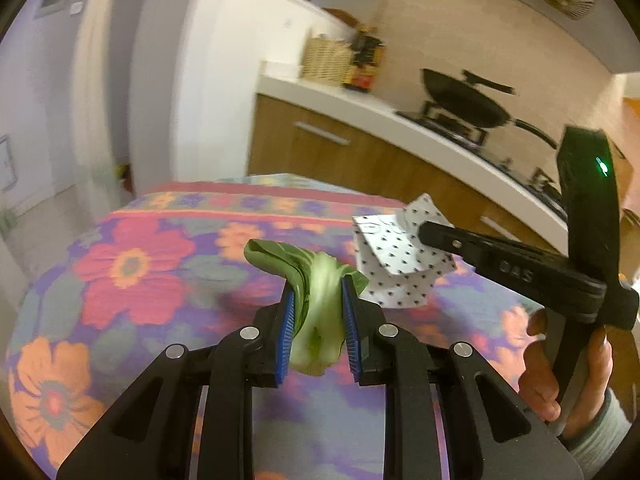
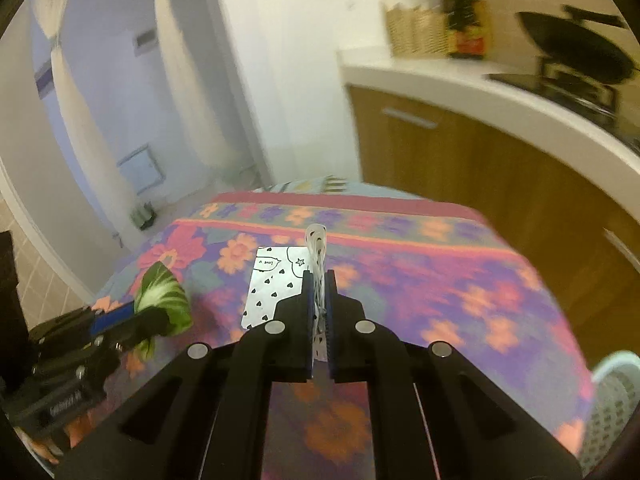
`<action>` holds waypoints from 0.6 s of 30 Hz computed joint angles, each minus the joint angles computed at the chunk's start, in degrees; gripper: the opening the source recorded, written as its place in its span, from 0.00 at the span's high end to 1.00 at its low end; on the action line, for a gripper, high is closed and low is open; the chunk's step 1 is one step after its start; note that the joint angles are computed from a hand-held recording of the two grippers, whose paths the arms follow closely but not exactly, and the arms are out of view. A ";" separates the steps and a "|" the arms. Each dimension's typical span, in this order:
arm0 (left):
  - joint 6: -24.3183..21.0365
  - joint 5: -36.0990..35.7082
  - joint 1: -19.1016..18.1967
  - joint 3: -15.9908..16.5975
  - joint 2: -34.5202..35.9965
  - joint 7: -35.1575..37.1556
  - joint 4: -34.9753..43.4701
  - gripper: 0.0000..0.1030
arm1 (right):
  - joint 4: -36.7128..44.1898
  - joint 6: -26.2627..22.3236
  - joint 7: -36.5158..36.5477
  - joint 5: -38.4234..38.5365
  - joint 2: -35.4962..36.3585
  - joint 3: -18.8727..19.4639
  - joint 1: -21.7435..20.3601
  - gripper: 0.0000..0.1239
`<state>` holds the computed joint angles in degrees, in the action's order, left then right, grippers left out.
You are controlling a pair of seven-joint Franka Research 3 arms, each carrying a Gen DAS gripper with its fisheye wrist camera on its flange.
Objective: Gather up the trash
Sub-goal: 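Grasp the green bok choy with the left tool while the right tool grasps the polka-dot paper, then carry the bok choy and paper over the basket and open both tools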
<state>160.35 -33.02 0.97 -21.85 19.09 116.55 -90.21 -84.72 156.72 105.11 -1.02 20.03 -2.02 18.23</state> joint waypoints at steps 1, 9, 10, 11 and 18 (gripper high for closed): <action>0.08 -0.67 0.09 -0.73 -0.44 0.81 -0.40 0.80 | -4.41 2.16 1.19 -0.77 -3.04 -0.83 0.28 0.97; 0.45 -3.00 -4.67 -3.13 -2.52 5.51 -1.29 0.80 | -29.77 11.93 13.40 -11.62 -23.04 -0.59 -4.99 0.97; 0.45 -3.17 -5.42 -3.48 -2.45 5.94 -1.03 0.80 | -32.03 11.95 18.45 -17.42 -25.30 0.39 -7.09 0.97; 0.44 -3.27 -6.15 -3.71 -2.35 6.16 -0.84 0.80 | -34.20 11.52 23.44 -23.05 -27.66 1.86 -9.75 0.97; -1.89 1.34 -11.94 -4.25 1.29 2.88 3.11 0.80 | -46.89 8.37 33.17 -27.61 -39.09 7.05 -22.04 0.97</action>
